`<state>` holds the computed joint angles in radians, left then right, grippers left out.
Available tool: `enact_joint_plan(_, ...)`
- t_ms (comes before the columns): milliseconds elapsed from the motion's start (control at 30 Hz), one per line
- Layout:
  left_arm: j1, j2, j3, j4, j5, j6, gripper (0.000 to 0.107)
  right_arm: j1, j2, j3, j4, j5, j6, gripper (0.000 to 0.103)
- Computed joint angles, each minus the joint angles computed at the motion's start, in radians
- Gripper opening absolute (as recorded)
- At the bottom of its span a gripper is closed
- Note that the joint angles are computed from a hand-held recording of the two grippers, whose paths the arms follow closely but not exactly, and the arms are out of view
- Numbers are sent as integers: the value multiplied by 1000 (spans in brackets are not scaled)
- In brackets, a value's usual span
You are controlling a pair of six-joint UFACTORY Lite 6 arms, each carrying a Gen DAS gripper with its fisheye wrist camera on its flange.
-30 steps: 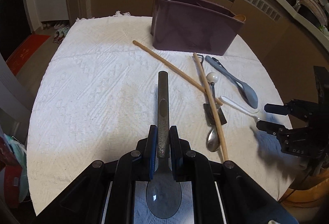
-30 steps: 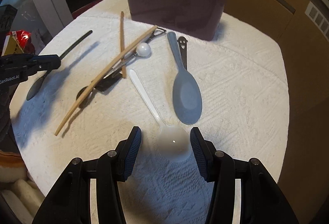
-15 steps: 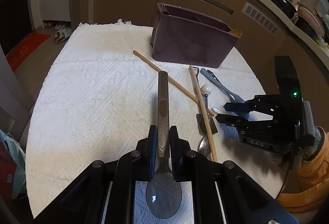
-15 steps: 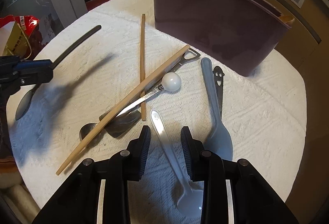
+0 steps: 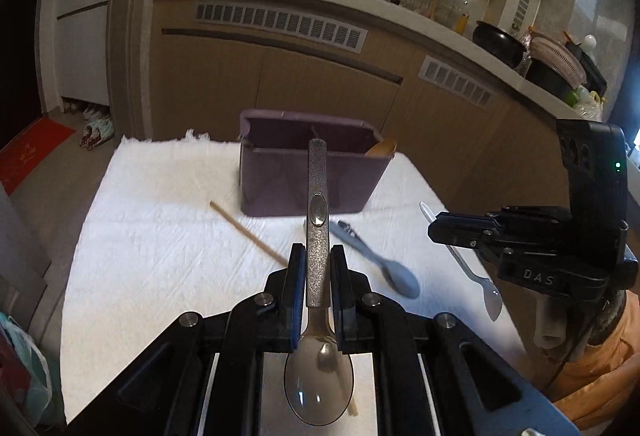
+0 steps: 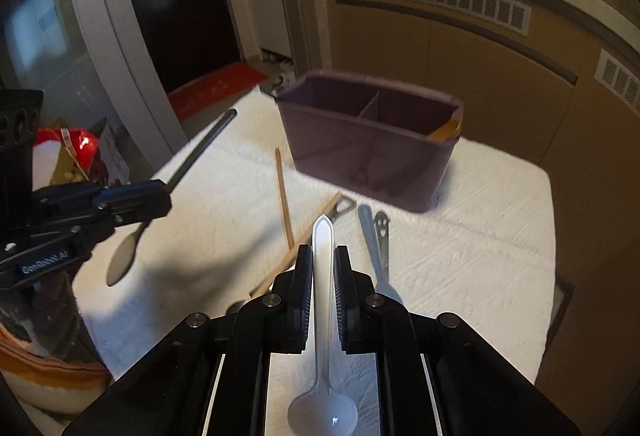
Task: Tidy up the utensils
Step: 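Carry both spoons over the purple caddy and open both grippers to drop them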
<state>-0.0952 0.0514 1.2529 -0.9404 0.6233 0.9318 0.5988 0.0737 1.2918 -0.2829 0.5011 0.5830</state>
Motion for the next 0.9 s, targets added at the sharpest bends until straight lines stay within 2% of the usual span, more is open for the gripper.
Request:
enact_joint_plan(133, -30, 39, 166, -6, -21, -35, 10, -18, -55, 108, -10, 37, -8, 11)
enact_joint_plan(300, -69, 181, 464, -26, -73, -78, 10, -89, -30, 312, 7, 53, -38, 11)
enact_joint_plan(367, -84, 249, 570, -48, -117, -86, 10, -127, 7, 397, 44, 32, -72, 11)
enact_joint_plan(433, -101, 323, 662, -91, -165, -74, 10, -138, 50, 464, -43, -2, -4, 11)
enact_joint_plan(533, -126, 407, 723, -221, -259, 28, 10, -150, 87, 485, -183, -88, 123, 11)
enact_joint_plan(600, -143, 485, 796, -235, -291, 36, 10, -168, 117, 484, -253, -157, 185, 11)
enact_joint_plan(667, -157, 581, 902, -154, -306, -34, 10, -195, 172, 503, -247, -215, 172, 11)
enact_joint_plan(800, -169, 766, 1102, 3, -331, -165, 10, -228, 302, 577, -293, -259, 200, 11)
enact_joint_plan(900, -193, 889, 1215, 258, -388, -393, 10, -241, 410, 644, -435, -275, 332, 11)
